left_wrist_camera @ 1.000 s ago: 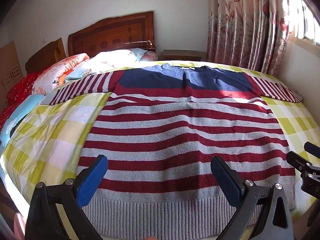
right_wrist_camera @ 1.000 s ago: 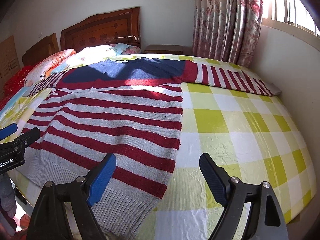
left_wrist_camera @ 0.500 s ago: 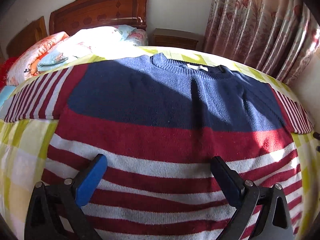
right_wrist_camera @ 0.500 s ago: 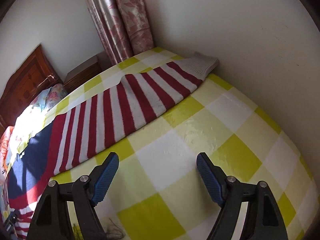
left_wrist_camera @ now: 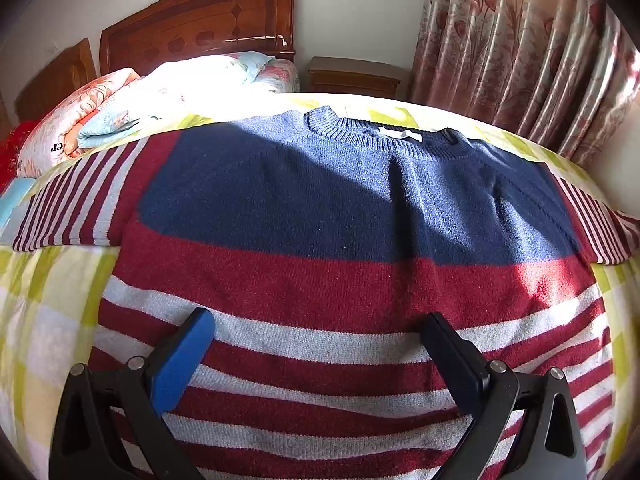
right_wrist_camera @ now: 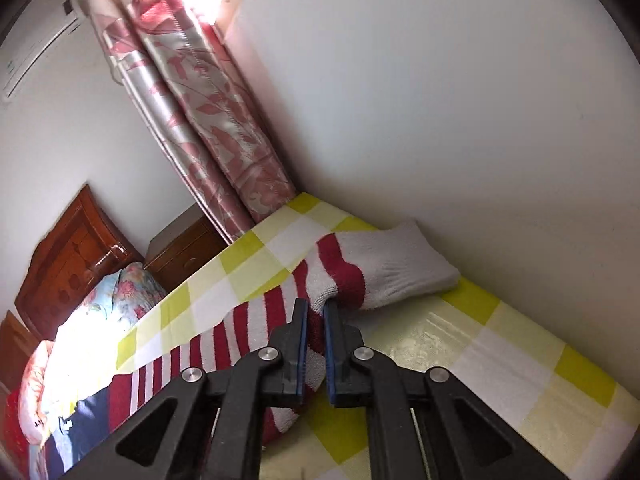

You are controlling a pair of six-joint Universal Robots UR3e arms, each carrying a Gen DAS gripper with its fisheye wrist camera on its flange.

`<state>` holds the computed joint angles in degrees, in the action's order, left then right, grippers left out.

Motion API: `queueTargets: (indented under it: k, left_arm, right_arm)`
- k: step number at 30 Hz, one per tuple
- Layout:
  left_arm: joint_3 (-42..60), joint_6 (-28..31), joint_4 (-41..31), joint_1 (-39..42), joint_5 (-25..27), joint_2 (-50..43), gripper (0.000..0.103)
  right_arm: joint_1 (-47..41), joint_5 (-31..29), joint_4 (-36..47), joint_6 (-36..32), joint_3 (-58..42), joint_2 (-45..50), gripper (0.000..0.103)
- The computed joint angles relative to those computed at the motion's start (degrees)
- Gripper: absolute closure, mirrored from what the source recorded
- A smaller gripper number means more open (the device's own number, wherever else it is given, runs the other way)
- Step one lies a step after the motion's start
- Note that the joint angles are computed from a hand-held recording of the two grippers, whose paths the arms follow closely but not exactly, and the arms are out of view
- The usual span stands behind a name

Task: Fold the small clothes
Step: 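Grasp the grey cuff of the sleeve nearest the right tool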

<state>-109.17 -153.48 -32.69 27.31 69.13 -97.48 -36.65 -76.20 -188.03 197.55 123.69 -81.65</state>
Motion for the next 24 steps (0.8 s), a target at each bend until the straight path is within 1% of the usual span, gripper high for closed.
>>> queueTargets:
  k: [2, 4, 5, 7, 9, 10, 11, 12, 13, 14, 16, 18, 19, 20, 21, 22, 23, 24]
  left_arm:
    - [0.68, -0.39, -0.41, -0.26, 0.33, -0.36, 0.0]
    - [0.67, -0.39, -0.32, -0.33, 0.34, -0.38, 0.0]
    - [0.6, -0.2, -0.44, -0.06, -0.09, -0.29, 0.0]
    - [0.52, 0.19, -1.14, 1.12, -2.15, -0.08, 0.0]
    - [0.32, 0.78, -2.82, 3.33, -5.73, 0.5, 0.0]
    - [0.33, 1.17, -3.89, 4.5, -7.65, 0.72, 0.0]
    - [0.53, 1.53, -5.22, 5.63, -9.53, 0.86, 0.0]
    - [0.79, 1.83, -6.69, 6.52, -11.13, 1.05, 0.0]
    - [1.32, 2.61, -8.44, 7.32, -12.41, 1.12, 0.0]
    - [2.16, 3.62, -10.67, 7.99, -13.46, 1.15, 0.0]
    - [5.59, 6.09, -17.96, 9.24, -16.14, 0.62, 0.0]
    - [12.24, 8.66, -30.38, 10.59, -22.04, -1.82, 0.0]
    - [16.37, 8.97, -36.02, 10.68, -24.72, -3.96, 0.0]
    - [20.41, 7.78, -39.45, 10.14, -26.47, -6.41, 0.0]
    - [23.9, 4.66, -39.79, 8.85, -26.53, -8.79, 0.0]
    - [27.05, 0.9, -38.33, 7.06, -25.34, -11.2, 0.0]
    - [29.73, -3.47, -35.69, 4.51, -22.57, -13.27, 0.0]
    - [32.59, -6.45, -34.24, 2.65, -20.22, -15.46, 0.0]
  right_arm:
    - [5.36, -1.44, -0.43, -1.59, -2.34, -1.42, 0.096]
    - [16.18, -7.47, 0.12, -5.01, -9.17, -0.2, 0.096]
    - [22.18, -9.87, 1.44, -8.68, -13.64, 1.38, 0.096]
    - [34.18, -13.36, 5.01, -18.26, -23.72, 6.88, 0.095]
    - [45.72, -16.72, 13.69, -28.26, -35.72, 14.89, 0.091]
    - [50.58, -19.06, 19.72, -32.9, -41.72, 19.04, 0.085]
    - [54.64, -21.96, 23.43, -36.3, -45.89, 22.82, 0.082]
    - [58.06, -24.97, 25.65, -38.5, -48.34, 25.88, 0.08]
    - [60.22, -27.23, 27.04, -39.59, -49.67, 28.13, 0.08]
    - [61.56, -28.82, 28.1, -39.51, -49.78, 29.36, 0.08]
    - [61.51, -27.8, 28.51, -37.22, -45.64, 27.75, 0.08]
    - [60.58, -26.85, 24.93, -34.59, -37.05, 22.87, 0.079]
    - [59.73, -26.12, 23.4, -33.53, -33.39, 20.53, 0.077]
    - [58.78, -25.22, 22.33, -32.17, -30.35, 18.49, 0.076]
    - [57.72, -24.13, 21.18, -30.9, -27.03, 16.56, 0.075]
    - [57.05, -23.57, 21.51, -29.82, -25.62, 15.69, 0.074]
    - [56.67, -23.5, 21.8, -28.88, -24.98, 15.16, 0.074]
    - [56.25, -23.5, 20.57, -28.17, -23.53, 14.38, 0.074]
